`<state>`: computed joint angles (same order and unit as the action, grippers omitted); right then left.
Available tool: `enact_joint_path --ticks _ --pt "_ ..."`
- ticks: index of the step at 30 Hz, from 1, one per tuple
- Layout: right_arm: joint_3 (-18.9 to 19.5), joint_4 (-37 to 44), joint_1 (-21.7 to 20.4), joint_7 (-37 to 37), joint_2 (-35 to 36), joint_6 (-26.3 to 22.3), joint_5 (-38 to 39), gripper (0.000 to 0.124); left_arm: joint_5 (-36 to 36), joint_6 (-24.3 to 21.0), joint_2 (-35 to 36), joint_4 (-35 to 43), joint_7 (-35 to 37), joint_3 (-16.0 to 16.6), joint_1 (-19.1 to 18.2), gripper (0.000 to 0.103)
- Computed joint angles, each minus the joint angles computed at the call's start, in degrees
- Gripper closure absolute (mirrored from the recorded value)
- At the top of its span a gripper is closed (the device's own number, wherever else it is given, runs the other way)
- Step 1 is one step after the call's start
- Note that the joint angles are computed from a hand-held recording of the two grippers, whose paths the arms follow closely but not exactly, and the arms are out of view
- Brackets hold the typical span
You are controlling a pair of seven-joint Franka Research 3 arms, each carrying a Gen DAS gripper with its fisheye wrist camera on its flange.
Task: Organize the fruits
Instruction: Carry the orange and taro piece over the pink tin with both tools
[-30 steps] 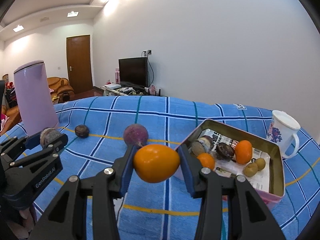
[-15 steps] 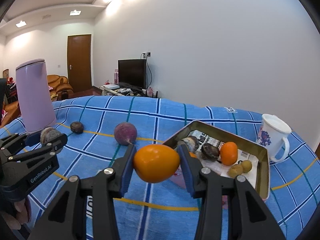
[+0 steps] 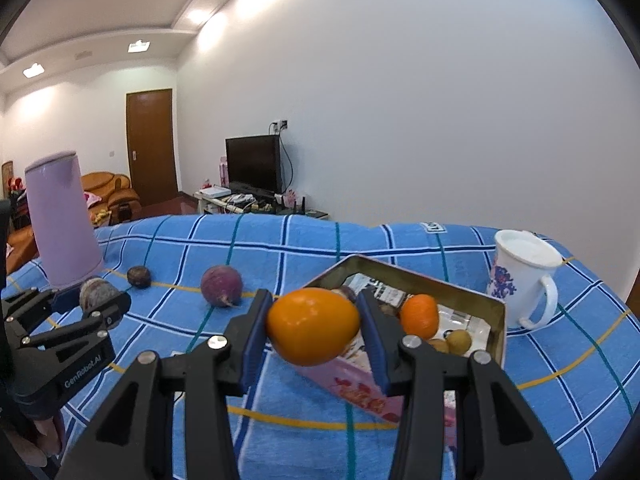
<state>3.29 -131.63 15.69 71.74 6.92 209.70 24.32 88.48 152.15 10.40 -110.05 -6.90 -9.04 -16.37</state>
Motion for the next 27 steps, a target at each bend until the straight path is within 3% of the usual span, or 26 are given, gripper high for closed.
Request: enact_joint_path --ticks 17,27 --pt "-1.5 -1.1 -4.6 7.3 -1.0 0.9 -5.6 0.077 -1.1 0.7 2.6 4.4 1.5 -0.1 -2.9 0.058" --pt "-2.5 0.4 -4.0 1.6 -0.5 0.1 1.1 0.077 -0.8 2.2 5.9 9.6 3.4 0.3 -5.3 0.058"
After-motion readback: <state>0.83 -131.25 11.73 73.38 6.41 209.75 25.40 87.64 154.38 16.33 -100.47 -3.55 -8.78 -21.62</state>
